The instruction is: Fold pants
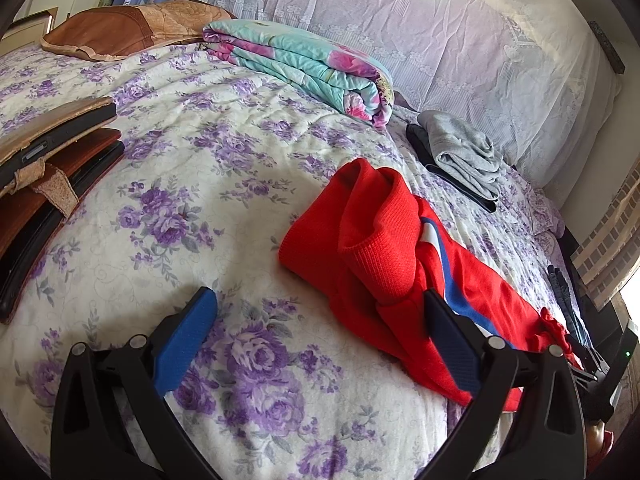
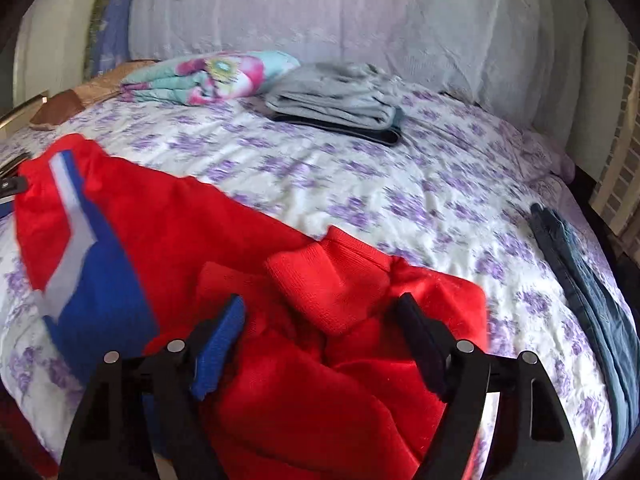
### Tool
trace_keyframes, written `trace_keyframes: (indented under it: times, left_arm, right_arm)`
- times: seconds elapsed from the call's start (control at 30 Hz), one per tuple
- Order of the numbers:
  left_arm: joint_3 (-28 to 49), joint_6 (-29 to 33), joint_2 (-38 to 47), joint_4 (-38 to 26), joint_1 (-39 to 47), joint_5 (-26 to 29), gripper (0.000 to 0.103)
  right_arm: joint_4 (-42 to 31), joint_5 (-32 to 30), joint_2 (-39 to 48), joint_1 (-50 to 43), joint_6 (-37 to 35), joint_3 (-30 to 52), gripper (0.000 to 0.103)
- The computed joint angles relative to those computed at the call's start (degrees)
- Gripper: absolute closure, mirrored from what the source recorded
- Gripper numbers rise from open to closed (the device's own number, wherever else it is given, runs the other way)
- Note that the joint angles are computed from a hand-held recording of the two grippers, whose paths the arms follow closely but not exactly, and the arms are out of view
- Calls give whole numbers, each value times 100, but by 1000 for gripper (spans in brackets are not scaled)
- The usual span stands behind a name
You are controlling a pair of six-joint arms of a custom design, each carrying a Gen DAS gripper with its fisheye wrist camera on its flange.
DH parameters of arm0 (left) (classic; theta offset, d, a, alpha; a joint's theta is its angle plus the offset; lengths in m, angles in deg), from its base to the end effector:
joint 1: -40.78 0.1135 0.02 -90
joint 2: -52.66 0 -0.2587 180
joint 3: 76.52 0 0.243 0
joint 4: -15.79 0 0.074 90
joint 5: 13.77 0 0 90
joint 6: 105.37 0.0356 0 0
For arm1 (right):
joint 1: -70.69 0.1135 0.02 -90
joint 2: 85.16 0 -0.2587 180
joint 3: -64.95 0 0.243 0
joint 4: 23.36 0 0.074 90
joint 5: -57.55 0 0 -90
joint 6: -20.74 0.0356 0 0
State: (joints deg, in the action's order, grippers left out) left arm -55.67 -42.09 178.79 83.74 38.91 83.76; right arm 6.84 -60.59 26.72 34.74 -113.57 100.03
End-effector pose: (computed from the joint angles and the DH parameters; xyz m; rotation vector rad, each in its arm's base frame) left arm 0.1951 -0.0110 0.0218 -0.4120 2.2104 -0.4180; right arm 0.2076 -0.1298 0.0404 -0.3894 2.2368 -0.1465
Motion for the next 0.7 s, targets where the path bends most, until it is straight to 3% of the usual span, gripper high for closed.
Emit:
trace_keyframes:
  times: [0.1, 0.2, 0.23, 0.3, 0.33, 0.37, 0.47, 0.5, 0.53, 0.57, 0.63, 0.7]
  left_arm:
    - [-3, 14, -9, -11, 9, 9, 4]
    - [0, -4, 2, -1, -14, -11, 4]
    - [-6, 6, 21, 28, 9, 8, 4]
    - [-4, 4, 23, 31, 7, 7, 4]
    - [-1, -4, 19, 26, -5, -2, 4]
    - [0, -9, 17, 23, -12, -7, 4]
    - [-1, 9, 23, 26, 12, 13, 4]
    - [-4, 6, 28, 35, 13, 15, 4]
    - [-4, 5, 34, 46, 17, 23, 4]
    - [0, 9, 37, 42, 18, 25, 4]
    - [4, 14, 26, 11, 6, -1, 4]
    - [2, 7, -7, -26, -10, -18, 4]
  right_arm:
    - [-493, -787, -560, -273, -207, -259, 24]
    - [-1973, -1936, -1398, -1024, -265, 8, 24]
    - [-2118, -2111, -1545, -1222, -108, 106, 24]
    - [-1222, -1723, -1587, -1278, 445, 21, 24]
    - [-557, -1155, -1390, -1120, 610, -28, 24]
    - [-386, -749, -1173, -979, 596, 46, 24]
    - [-1816, -92, -161, -480, -74, 861, 21]
    - [-1542, 69, 166, -339, -220, 778, 17]
    - [-914, 83, 205, -322, -167, 492, 18]
    - [-1070, -141, -34, -423, -241, 423, 18]
    - [-2030, -1201, -492, -974, -438, 604, 19]
    - [-2435, -1740, -872, -1529, -449, 615, 19]
